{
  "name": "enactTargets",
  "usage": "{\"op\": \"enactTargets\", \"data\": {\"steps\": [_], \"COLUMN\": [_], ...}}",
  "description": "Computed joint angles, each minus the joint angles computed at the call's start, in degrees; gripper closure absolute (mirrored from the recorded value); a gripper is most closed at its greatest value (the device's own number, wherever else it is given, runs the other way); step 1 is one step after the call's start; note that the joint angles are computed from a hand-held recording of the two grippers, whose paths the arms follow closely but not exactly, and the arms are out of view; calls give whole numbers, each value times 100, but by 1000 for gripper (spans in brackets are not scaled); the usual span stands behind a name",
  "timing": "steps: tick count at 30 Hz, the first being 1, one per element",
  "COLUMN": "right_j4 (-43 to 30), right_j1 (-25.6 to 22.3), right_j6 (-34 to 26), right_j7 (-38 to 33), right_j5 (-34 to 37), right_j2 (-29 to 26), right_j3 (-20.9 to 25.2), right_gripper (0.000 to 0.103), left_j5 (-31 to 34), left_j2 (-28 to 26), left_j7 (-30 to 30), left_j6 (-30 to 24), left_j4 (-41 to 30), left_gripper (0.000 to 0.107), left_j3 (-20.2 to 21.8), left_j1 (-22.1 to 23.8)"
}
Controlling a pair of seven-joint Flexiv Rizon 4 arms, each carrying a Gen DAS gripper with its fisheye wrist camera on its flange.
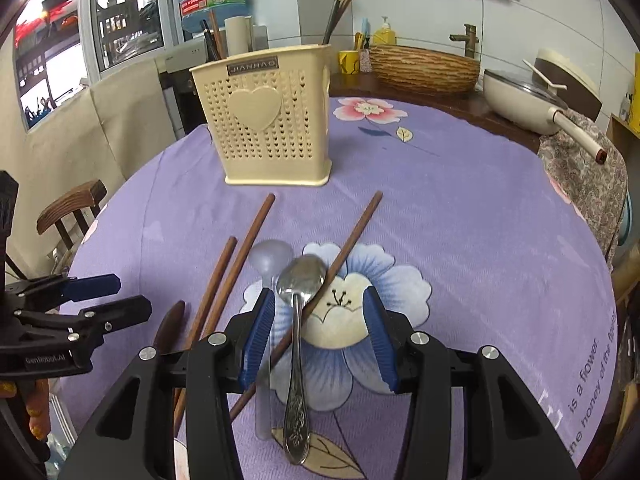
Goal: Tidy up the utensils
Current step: 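Grasp a brown chopstick with the right tool while the left tool approaches another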
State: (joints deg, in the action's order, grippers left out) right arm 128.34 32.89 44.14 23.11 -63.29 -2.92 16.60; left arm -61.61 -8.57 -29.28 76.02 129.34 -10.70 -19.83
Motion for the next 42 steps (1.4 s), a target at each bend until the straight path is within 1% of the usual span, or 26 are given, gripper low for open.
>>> {"op": "enactTargets", "data": {"steps": [4, 6, 9, 13, 17, 20, 24, 26, 27, 29, 32, 33, 35, 37, 40, 42], "right_j4": [4, 6, 20, -46, -137, -268, -577, -604, -646, -661, -646, -637, -662, -677, -688, -680], "right_j1": [23, -1, -111, -297, -529, -620, -543, -533, -495, -484, -512, -536, -552, -562, -599, -625], "right_j6": [-68, -72, 29, 145, 550, 719, 392, 428, 300, 256, 282, 334, 348, 363, 451, 513], "right_j7": [83, 164, 249, 242, 210, 101, -298, -293, -320, -359, -361, -374, -439, -458, -468, -458], "right_j5": [84, 112, 166, 288, 461, 645, 1098, 1225, 1230, 1271, 1347, 1363, 1416, 1437, 1430, 1450], "right_j2": [-28, -11, 25, -46, -224, -410, -682, -739, -758, -766, -747, -747, -760, -772, -792, -786], "right_j3": [11, -12, -81, -207, -386, -480, -514, -553, -569, -592, -620, -634, -641, -655, -694, -709], "right_gripper": [58, 58, 60, 67, 73, 76, 79, 82, 83, 87, 92, 92, 92, 92, 93, 93], "left_j5": [-66, -116, 176, 548, 1013, 1367, 1716, 1854, 1967, 2172, 2665, 2843, 3345, 3713, 4103, 4341], "left_j2": [39, 10, -110, -281, -419, -524, -645, -696, -742, -827, -1028, -1096, -1288, -1453, -1643, -1747], "left_j7": [44, 91, -129, -459, -754, -1014, -1287, -1400, -1474, -1587, -1956, -2103, -2514, -2828, -3191, -3349], "left_j6": [-33, 86, 114, 199, 180, 169, 159, 160, 147, 156, -13, -76, -285, -476, -748, -832], "left_j4": [102, 111, -43, -232, -412, -552, -723, -804, -884, -1022, -1370, -1486, -1823, -2107, -2444, -2615], "left_gripper": [41, 42, 47, 49, 50, 51, 51, 51, 51, 51, 53, 55, 58, 59, 61, 63], "left_j3": [0, -25, -14, -71, -118, -150, -224, -277, -285, -315, -235, -193, -16, 75, 132, 161], "left_j1": [-35, -82, -64, 29, 135, 226, 333, 374, 377, 384, 331, 308, 187, 127, 84, 41]}}
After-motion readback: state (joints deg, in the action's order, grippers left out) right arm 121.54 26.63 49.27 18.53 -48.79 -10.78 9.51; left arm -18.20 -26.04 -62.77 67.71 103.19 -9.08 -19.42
